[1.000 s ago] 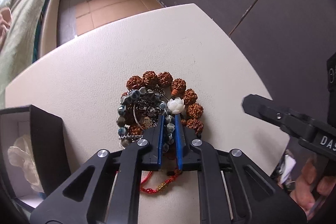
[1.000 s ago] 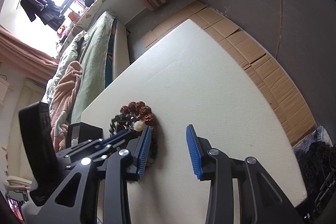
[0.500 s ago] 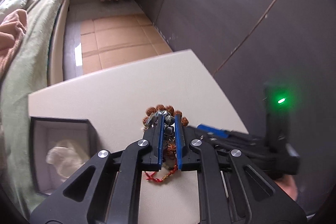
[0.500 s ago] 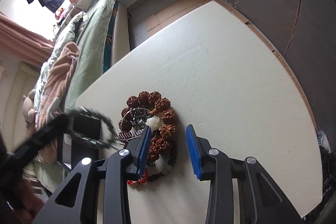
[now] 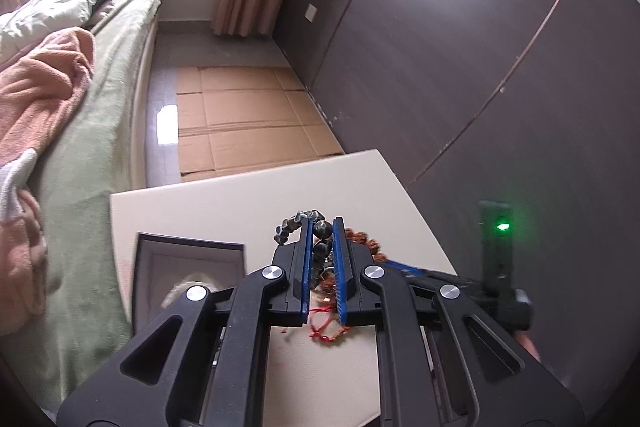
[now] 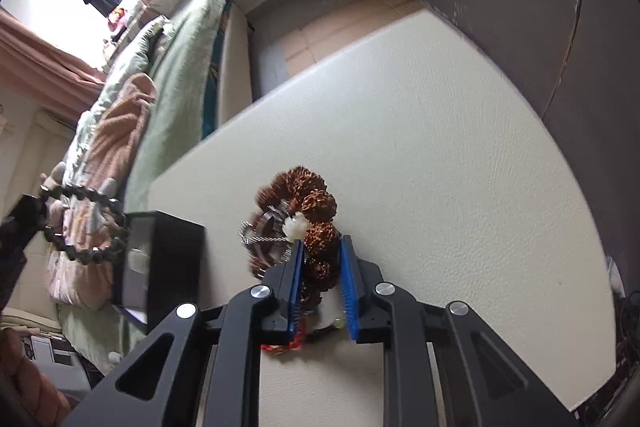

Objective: Organize jewelry
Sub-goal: 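Release the dark bracelet into the box with the left gripper while the right carries the brown bracelet in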

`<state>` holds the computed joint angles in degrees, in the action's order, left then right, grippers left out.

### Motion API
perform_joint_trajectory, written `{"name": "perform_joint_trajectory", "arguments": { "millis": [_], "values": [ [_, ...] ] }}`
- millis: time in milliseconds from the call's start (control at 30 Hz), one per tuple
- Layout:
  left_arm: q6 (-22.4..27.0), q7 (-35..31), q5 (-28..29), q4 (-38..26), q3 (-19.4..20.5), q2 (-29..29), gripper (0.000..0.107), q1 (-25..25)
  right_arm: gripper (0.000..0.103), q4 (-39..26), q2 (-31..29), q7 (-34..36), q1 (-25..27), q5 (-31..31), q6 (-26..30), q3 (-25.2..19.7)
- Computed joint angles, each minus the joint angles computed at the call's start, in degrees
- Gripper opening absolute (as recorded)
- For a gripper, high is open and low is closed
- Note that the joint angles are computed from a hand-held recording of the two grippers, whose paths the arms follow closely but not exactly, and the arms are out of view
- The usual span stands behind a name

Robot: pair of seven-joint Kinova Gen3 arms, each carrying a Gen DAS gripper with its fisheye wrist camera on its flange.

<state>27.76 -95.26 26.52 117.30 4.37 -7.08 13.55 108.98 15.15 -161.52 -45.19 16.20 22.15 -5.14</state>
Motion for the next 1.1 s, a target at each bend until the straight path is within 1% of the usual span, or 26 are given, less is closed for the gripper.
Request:
{"name": "perform_joint_trajectory", "arguments": {
  "millis": [67, 133, 300, 333, 367, 433, 467, 533, 667, 733, 933, 1100],
  "values": [
    [-0.03, -0.28, -0.04, 0.68, -0.70, -0.70, 0.011, -0.47, 0.017, -0.19, -1.34, -1.14, -1.29, 1.65, 0.33, 0.65],
    [0.02, -1.42, 1.10, 1.41, -1.80, -1.11, 0.011, -0.66, 0.017, -0.86, -2.36, -2.36, -2.21, 3.52, 1.33, 0.70],
    [-0.15, -0.63, 0.25, 3.12, -2.21, -1.95, 0.011, -1.99, 0.017, -3.03, -4.13, -4.66, -2.76, 7.40, 4.02, -1.10],
    [-0.17, -0.54, 0.08, 3.36, -2.36, -1.93, 0.012, -2.18, 0.017, -3.38, -4.39, -5.20, -2.86, 8.17, 4.47, -1.52],
    [-0.38, 0.02, -0.47, 3.78, -2.27, -1.91, 0.016, -2.56, 0.017, -4.09, -4.62, -5.63, -3.05, 9.01, 5.20, -1.96],
    [-0.95, 0.88, -0.93, 4.66, -2.32, -2.24, 0.065, -2.96, 0.017, -5.53, -5.16, -6.02, -3.22, 10.26, 6.75, -3.00],
    [-2.24, 1.07, -0.68, 5.77, -2.34, -3.01, 0.070, -3.23, 0.017, -6.38, -5.18, -5.85, -3.06, 10.56, 7.38, -3.55],
    [-3.34, -1.03, 1.28, 7.22, -4.68, -4.25, 0.071, -1.78, 0.017, -7.56, -5.66, -5.85, -3.14, 11.32, 8.50, -4.46],
    [-2.53, -2.00, 1.86, 7.87, -6.08, -5.10, 0.071, -2.21, 0.017, -9.77, -6.39, -5.79, -3.11, 12.21, 9.29, -5.85],
    [-2.44, -3.14, 2.81, 8.52, -7.24, -5.90, 0.075, -2.18, 0.017, -11.39, -6.37, -5.21, -3.25, 12.59, 10.24, -6.49],
    [-2.11, -5.93, 4.82, 10.52, -10.17, -8.28, 0.079, -2.47, 0.017, -16.23, -4.90, -3.34, -4.92, 13.32, 12.77, -7.31],
    [-1.54, -7.83, 5.99, 11.60, -12.22, -9.91, 0.081, -3.11, 0.017, -20.28, -2.99, -0.07, -6.30, 11.94, 14.19, -7.44]
  ]
}}
